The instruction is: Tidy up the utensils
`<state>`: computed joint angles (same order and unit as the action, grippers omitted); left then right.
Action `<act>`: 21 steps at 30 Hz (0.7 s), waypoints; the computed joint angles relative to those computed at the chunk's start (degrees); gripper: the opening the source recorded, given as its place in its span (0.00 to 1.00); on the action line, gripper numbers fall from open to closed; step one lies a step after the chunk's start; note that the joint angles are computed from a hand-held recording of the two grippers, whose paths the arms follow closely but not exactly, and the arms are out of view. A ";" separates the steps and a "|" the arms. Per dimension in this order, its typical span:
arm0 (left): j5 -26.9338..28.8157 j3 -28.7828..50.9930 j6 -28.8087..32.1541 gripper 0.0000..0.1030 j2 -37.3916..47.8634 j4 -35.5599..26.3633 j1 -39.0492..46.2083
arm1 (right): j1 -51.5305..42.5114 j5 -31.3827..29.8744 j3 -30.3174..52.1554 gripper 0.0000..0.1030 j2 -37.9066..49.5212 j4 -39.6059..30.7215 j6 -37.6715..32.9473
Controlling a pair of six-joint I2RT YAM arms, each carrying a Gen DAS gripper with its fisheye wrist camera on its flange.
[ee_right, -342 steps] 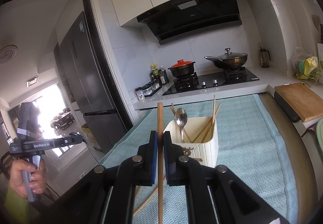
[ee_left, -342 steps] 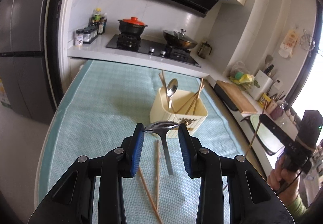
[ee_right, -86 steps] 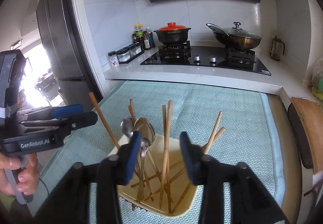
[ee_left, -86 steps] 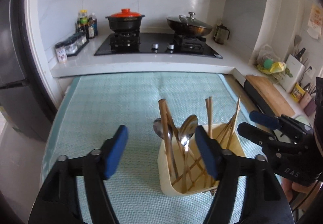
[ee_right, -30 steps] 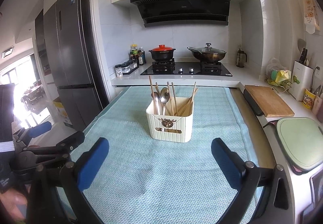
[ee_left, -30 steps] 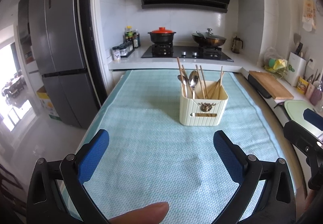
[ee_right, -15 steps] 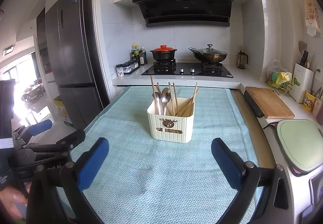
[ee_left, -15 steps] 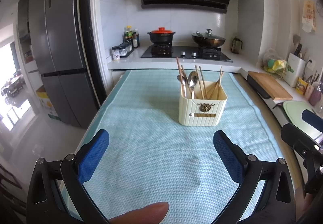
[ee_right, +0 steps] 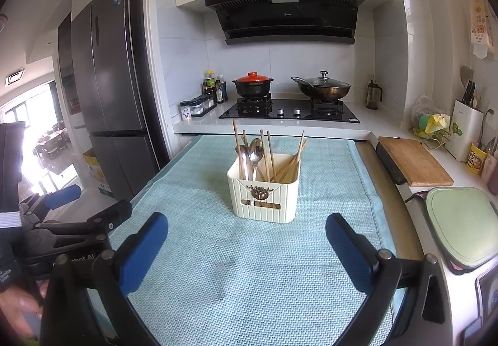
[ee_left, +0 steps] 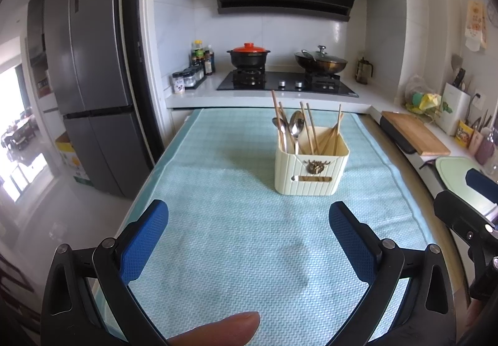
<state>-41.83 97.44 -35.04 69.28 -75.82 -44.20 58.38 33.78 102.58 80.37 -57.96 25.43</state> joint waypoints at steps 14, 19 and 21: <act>0.34 1.27 0.56 1.00 0.34 -0.74 -0.02 | 0.18 0.11 0.24 1.00 0.17 -0.11 0.05; 0.29 1.32 0.38 1.00 0.41 -0.74 -0.07 | 0.16 0.25 0.13 1.00 0.25 0.08 -0.12; 0.11 1.27 0.62 1.00 0.44 -0.61 -0.06 | 0.12 0.18 -0.12 1.00 0.10 0.18 -0.24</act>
